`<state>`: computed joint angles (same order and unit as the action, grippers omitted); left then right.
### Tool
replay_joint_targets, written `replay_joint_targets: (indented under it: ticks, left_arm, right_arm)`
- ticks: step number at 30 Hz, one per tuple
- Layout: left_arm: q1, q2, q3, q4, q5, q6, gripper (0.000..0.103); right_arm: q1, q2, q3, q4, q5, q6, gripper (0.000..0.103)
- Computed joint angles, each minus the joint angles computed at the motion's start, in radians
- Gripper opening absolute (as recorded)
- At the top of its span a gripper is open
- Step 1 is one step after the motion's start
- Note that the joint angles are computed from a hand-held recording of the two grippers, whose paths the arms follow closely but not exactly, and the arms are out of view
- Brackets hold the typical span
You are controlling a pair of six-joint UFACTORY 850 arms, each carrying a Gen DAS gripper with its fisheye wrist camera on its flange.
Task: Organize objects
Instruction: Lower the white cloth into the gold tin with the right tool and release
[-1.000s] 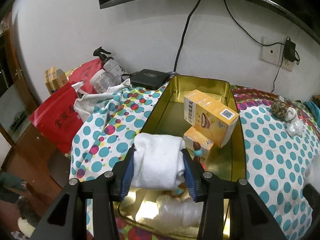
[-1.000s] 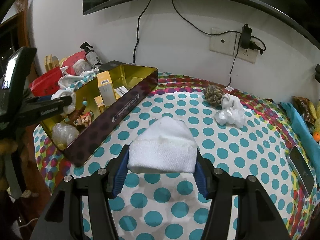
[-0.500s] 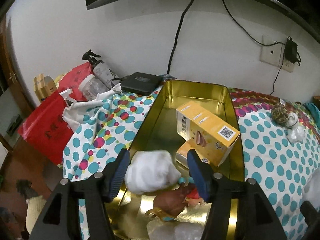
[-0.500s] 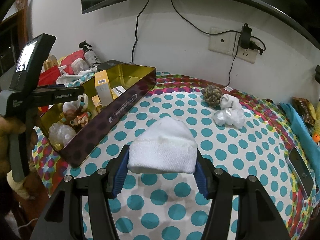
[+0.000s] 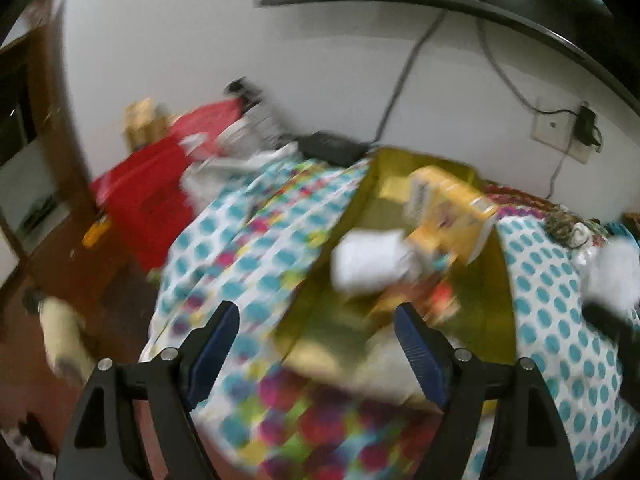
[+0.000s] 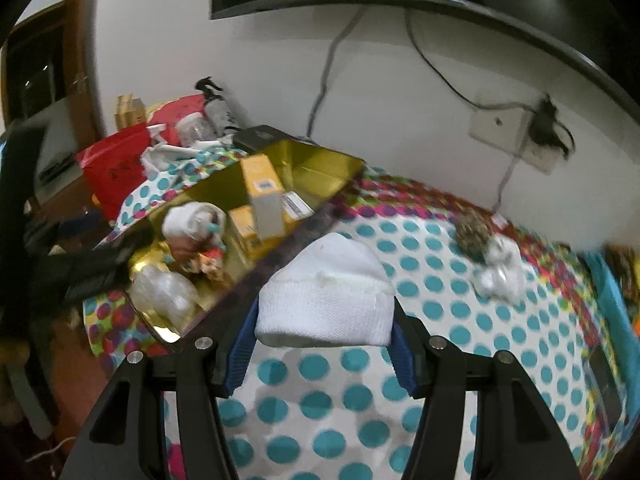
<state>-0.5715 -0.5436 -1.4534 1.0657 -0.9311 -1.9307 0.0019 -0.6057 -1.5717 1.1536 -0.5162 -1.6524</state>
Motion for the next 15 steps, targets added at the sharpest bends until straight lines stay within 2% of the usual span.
replay_joint_targets:
  ticks: [5,7,12,13,14,15]
  left_arm:
    - [-0.017,0.079,0.116,0.003,-0.042,-0.129,0.082]
    - [-0.017,0.082,0.127,0.003,-0.080,-0.147,0.082]
    - [-0.016,0.095,0.156,0.034,-0.060,-0.191,0.082]
    - [-0.013,0.096,0.159,0.032,-0.050,-0.187,0.082]
    - [-0.012,0.097,0.162,0.034,-0.046,-0.192,0.082]
    - [-0.011,0.095,0.163,0.037,-0.045,-0.195,0.082]
  right_arm:
    - [0.051,-0.022,-0.062,-0.077,-0.054,0.110,0.056]
    - [0.080,-0.018,-0.059,-0.082,-0.040,0.096,0.056]
    - [0.141,-0.039,-0.073,-0.164,-0.018,0.156,0.060]
    - [0.148,-0.050,-0.084,-0.187,-0.025,0.178,0.061]
    - [0.152,-0.060,-0.096,-0.215,-0.035,0.213,0.069]
    - [0.152,-0.058,-0.093,-0.202,-0.027,0.213,0.082]
